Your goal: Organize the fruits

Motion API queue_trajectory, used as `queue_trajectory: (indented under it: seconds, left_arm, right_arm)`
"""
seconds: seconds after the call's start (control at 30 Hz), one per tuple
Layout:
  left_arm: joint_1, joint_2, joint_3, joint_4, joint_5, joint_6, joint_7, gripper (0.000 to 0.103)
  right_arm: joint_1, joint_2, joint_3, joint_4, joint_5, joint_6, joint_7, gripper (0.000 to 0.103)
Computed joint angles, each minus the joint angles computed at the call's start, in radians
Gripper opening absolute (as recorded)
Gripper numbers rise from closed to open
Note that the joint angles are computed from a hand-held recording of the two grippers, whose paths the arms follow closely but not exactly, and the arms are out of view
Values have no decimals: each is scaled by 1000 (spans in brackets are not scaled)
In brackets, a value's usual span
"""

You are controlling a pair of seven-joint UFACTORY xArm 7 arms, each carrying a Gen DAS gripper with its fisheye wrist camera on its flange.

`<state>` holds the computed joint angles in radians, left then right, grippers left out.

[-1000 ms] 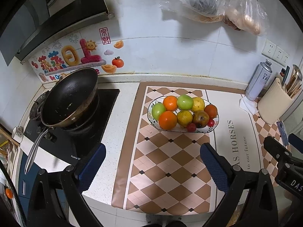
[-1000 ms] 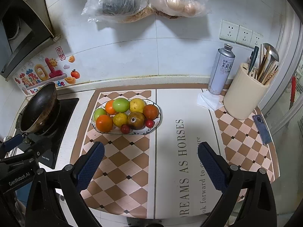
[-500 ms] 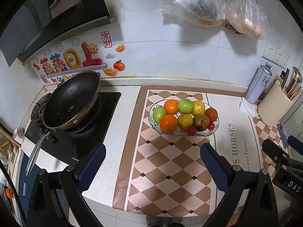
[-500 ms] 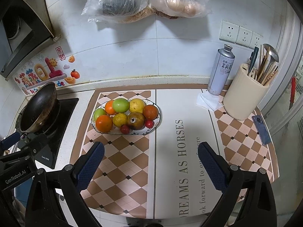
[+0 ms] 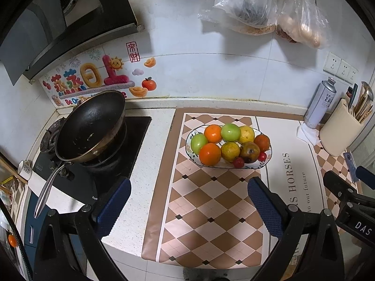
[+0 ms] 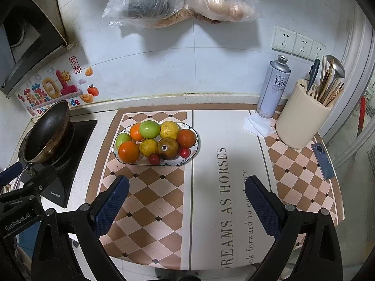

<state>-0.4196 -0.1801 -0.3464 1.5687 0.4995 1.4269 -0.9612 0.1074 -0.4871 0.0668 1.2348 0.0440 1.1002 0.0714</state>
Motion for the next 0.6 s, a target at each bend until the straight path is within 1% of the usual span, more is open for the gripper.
queue_trajectory:
  seconds: [0.6]
  left_arm:
    - [8, -17, -4, -22, -3, -10, -7, 102]
  right_arm:
    - [4, -10, 3, 5, -13, 17, -23, 101]
